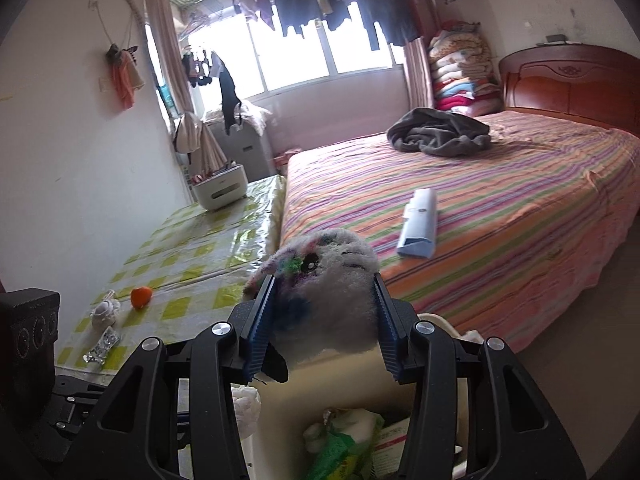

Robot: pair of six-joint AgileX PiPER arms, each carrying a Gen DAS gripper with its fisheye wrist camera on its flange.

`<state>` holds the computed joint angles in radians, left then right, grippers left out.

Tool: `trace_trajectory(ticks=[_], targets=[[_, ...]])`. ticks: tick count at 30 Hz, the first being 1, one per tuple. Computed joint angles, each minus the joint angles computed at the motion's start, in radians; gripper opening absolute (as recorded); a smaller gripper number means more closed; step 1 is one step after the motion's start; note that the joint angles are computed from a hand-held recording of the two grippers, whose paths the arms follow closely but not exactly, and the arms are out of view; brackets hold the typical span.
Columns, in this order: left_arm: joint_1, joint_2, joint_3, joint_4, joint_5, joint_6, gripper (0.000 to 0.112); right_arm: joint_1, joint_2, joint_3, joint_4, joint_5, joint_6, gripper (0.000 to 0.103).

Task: Collect trash
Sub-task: 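Carry the white tissue and white plush toy over the cream bin and release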

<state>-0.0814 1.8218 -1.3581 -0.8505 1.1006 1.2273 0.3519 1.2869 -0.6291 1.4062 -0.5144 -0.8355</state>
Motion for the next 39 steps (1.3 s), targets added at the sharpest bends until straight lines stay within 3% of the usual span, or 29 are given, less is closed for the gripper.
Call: trace_trajectory(ticks=[10,15,19,31,39], targets=[[-0.086,-0.009,0.021,0.007,-0.046,-0.024,0.009,0.085,-0.052,0.067,0.086,-0.170,-0.032,0.049],[-0.101,-0.005,0.022,0.009,-0.058,-0.026,0.009,0.104,-0.071,0.085,0.083,-0.210,0.007,0.064],[-0.109,-0.001,0.025,0.013,-0.068,-0.026,0.009,0.130,-0.085,0.090,0.066,-0.248,0.041,0.068],[-0.137,0.006,0.011,0.012,-0.071,-0.055,0.009,0.157,-0.108,0.118,0.028,-0.306,0.104,0.068],[-0.153,0.004,0.009,0.007,-0.096,-0.076,0.011,0.142,-0.113,0.133,0.009,-0.295,0.134,0.068]])
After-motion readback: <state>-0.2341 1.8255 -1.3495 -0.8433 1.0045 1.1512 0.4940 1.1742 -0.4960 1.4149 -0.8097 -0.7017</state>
